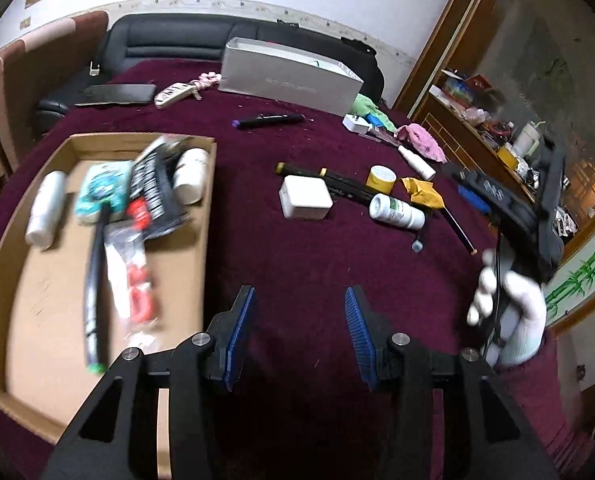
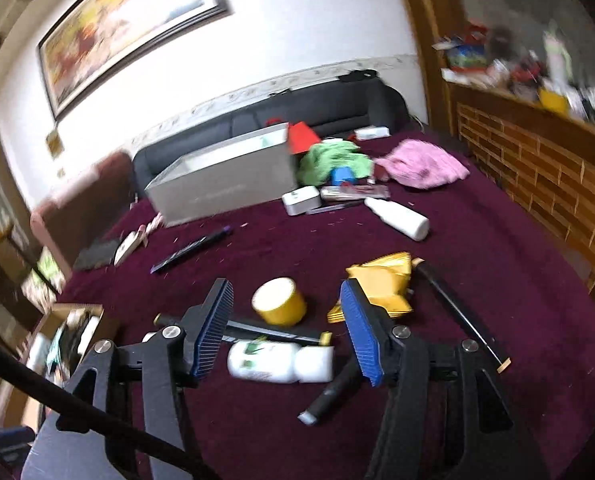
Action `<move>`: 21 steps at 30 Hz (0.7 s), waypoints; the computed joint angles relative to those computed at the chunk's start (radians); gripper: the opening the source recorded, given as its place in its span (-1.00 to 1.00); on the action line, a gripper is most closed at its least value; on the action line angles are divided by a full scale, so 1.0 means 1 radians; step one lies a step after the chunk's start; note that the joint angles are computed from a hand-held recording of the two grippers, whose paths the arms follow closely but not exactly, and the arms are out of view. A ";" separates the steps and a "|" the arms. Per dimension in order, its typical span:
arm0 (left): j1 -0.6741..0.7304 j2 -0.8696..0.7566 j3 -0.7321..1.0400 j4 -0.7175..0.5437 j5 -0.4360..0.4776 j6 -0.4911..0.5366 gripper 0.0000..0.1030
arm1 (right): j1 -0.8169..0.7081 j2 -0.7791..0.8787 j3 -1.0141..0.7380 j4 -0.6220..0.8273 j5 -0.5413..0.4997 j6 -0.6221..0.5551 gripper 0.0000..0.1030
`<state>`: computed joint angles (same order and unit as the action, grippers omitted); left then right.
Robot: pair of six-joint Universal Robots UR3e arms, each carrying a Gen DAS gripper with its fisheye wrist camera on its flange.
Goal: Organize objects
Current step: 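Reach the left gripper to the white charger block and grasp it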
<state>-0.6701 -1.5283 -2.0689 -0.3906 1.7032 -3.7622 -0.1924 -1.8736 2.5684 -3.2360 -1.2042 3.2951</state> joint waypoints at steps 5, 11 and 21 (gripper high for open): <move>0.053 -0.273 0.255 0.038 -0.037 0.030 -0.22 | -0.197 -0.056 0.023 0.195 0.214 -0.042 0.10; 0.141 -0.528 0.547 -0.015 -0.073 0.159 -0.22 | -0.155 -0.012 -0.001 0.162 0.192 -0.037 0.10; 0.241 -0.604 0.536 -0.027 -0.372 0.242 -0.15 | -0.157 0.025 -0.006 0.154 0.188 -0.055 0.10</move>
<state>-0.4287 -2.1327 -1.5329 -0.4180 1.3316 -3.5202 -0.3492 -1.8488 2.5625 -3.0823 -1.0164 3.2402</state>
